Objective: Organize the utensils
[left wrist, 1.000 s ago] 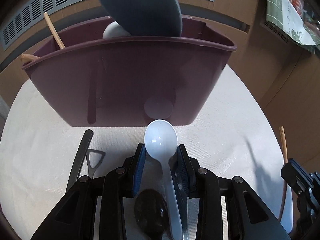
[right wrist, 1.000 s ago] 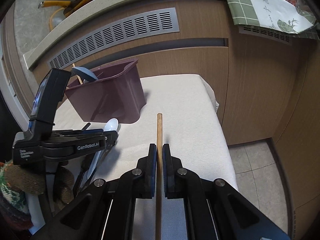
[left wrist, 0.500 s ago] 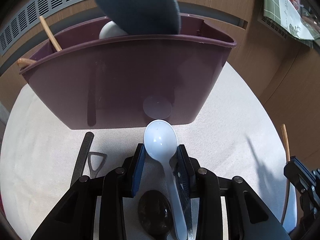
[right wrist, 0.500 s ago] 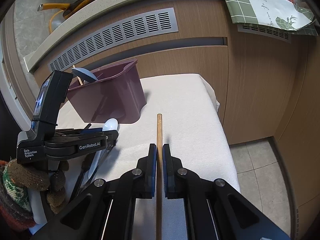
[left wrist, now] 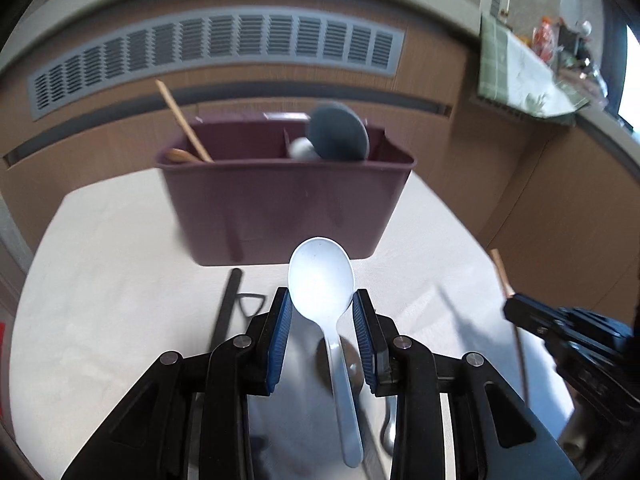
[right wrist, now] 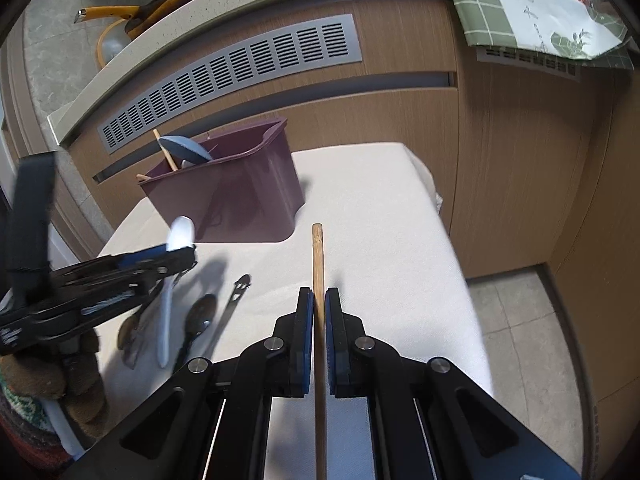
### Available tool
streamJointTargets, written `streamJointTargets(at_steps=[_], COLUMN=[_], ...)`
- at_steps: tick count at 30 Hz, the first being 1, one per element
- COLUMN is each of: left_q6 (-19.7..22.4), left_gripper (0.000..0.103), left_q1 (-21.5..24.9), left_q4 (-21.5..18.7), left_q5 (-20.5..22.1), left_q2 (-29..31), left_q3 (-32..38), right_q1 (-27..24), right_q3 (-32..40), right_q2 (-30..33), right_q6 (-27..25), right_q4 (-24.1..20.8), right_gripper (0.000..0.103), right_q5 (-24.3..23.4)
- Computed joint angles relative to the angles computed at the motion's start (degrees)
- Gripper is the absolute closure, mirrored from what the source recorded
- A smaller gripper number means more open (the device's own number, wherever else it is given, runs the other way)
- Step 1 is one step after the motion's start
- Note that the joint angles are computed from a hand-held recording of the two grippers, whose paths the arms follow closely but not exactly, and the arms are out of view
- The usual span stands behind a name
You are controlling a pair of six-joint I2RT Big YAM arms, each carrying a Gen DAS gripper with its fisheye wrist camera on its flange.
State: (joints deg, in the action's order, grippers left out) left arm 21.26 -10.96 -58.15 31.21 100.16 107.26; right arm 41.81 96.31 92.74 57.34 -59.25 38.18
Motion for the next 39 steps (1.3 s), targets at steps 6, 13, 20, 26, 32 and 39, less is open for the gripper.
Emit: streamJointTargets(at_steps=[6,13,20,26,32,39], left_q6=[-1.0,-5.8,-14.1,-24.4,-29.1,-36.5], left_gripper=[0.071,0.071,0.071,0.071,0.071,0.071], left_q1=[4.6,8.6,8.8,8.1,7.4,5.9], left_q4=[2.6,6.1,9.4,11.7,20.2,29.8], left_q5=[3.5,8.9,13.9,16.7,14.8,8.4], left_q2=[-2.3,-3.6,-1.5,4.8,6.6,11.6], left_q3=[-1.6,1.0,11.6,28.3,29.1,29.1], right_q1=[1.6,3.2,4.3,3.7,2.6,-0.9], right_q3=[4.2,8.5,15.9,24.7,25.8,29.3], right_q2=[2.8,4.1,4.5,3.5,3.3,7.4], right_q6=[1.3,0.2,-6.1,-25.1,-47.5,-48.7], right_q4=[-2.4,-4.5,-6.6,4.4,27.3,27.2], right_gripper=[0.098,0.098,0.098,0.098,0.098,0.098], right_q5=[0.3,3.0,11.1,19.7,20.8,15.3])
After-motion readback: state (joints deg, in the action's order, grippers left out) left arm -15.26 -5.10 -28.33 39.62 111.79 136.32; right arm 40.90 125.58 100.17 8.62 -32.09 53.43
